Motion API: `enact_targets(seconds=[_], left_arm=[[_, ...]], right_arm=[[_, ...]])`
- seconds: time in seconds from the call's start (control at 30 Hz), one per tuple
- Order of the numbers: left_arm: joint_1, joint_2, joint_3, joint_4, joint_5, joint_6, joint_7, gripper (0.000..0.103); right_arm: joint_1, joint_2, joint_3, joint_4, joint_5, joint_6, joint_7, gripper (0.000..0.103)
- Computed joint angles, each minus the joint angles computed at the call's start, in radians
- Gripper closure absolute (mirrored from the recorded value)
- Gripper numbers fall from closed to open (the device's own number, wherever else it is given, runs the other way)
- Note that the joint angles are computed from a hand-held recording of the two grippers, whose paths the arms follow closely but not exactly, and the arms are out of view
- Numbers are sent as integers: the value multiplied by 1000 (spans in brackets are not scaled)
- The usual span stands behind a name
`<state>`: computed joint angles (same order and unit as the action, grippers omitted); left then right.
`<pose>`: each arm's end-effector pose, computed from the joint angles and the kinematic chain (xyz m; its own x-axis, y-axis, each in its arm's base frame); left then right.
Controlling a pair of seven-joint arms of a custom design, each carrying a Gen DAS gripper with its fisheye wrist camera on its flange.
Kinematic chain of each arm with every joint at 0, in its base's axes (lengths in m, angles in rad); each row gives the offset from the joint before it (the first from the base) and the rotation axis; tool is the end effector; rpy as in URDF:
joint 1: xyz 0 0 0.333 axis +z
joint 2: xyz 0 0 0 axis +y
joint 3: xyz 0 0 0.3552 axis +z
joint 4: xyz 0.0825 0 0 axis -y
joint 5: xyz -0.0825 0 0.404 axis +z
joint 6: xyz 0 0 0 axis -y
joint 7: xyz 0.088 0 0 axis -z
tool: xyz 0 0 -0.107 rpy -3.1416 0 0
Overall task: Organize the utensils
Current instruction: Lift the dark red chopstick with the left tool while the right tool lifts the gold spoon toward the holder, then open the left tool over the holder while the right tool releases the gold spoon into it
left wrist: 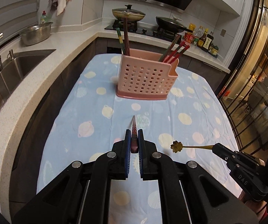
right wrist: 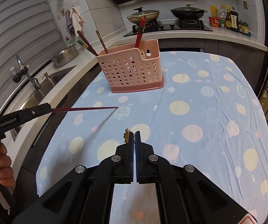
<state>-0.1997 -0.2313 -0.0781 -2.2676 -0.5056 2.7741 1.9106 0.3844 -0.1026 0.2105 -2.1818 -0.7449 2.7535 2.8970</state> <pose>0.5163 -0.1284 0.5651 -0.2897 -0.9357 0.2012 -0.7272 0.0786 -0.6819 0.4541 0.3452 0.5302 -0.0232 -0.9714 -0.2364 -0.7054 0.1835 -0.6846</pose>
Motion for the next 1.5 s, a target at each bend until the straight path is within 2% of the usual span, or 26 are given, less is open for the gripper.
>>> enact_targets(seconds=[0.43,0.73,0.9,1.03,1.2,1.27,1.37,1.5], left_arm=[[5,72,-15,165,14,52,20,96],[5,141,-40,317,-5,113,50,96],[25,206,-68,428,42,163,8,96],[46,282,-90,546,101,184,-37,96],[56,380,-90,673,262,180,-173,96],[58,413,-87,709,321,155,-224,96],[64,446,-88,735,379,119,-273,96],[88,460,-111,726,378,95,-274,96]], right_arm=[[-19,37,-28,124,-74,-1,-12,101],[-19,91,-61,263,-169,-33,7,101],[-2,158,-92,374,-206,-59,-11,101],[15,226,-126,465,-159,-68,-69,101],[47,311,-164,568,-69,-96,-167,101],[61,340,-177,600,-36,-108,-204,101],[81,376,-195,640,7,-125,-250,101],[99,416,-212,681,61,-151,-303,101]])
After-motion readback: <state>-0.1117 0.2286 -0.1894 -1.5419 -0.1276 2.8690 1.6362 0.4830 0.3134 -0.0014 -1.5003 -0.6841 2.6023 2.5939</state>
